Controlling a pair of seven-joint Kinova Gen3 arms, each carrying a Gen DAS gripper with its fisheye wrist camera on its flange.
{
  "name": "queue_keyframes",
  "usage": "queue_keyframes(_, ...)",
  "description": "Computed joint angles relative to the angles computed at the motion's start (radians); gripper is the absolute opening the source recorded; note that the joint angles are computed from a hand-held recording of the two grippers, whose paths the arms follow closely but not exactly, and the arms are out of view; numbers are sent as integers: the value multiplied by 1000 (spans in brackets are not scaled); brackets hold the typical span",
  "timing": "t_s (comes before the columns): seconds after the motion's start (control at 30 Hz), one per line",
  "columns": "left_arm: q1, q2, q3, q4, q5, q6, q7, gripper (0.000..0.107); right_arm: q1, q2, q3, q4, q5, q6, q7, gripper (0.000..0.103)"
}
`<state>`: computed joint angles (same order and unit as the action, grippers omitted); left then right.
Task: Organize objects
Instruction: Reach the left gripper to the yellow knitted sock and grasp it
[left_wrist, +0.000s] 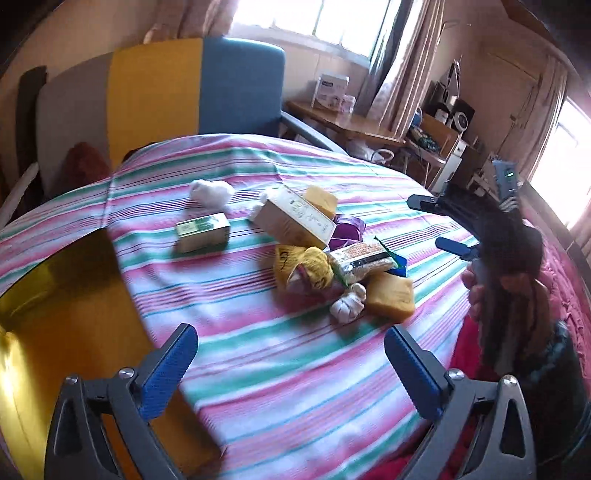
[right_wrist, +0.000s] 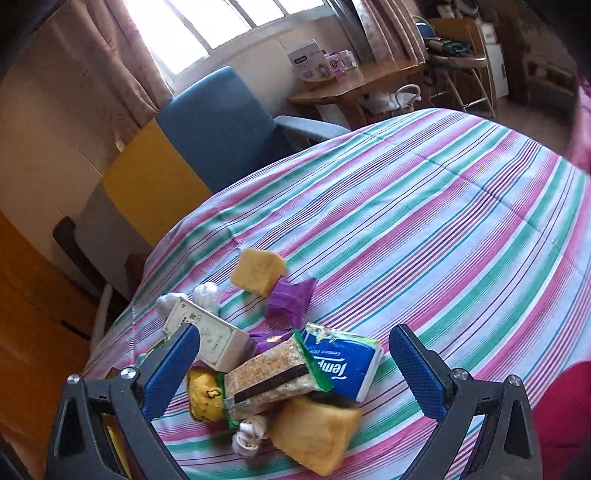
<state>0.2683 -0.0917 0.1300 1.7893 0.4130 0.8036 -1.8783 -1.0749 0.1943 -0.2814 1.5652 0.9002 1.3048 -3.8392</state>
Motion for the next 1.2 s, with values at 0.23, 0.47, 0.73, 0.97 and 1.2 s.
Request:
queue_keyframes(0.23,37,149,39,-100,-81,3,119,84,11,-3,1,3,4,-56,36,103)
queue_keyframes(0.47,40,264,60,-186,-100,30,195,77,28,-18,0,24,-7,-106,38,103)
queue_keyframes(0.73,48,378,69,-259,-78,29,256,77,40,-23,0,32,-8,-129,41,103)
queue_keyframes(0.97,-44,387,107,-198,73,18,161,45,46,-17,-2,22,-17,-128,72,103)
queue_keyframes(1.2,-26,240,74,-100,52,-23,105,44,42,51,19,-93,-106,-66,286,103)
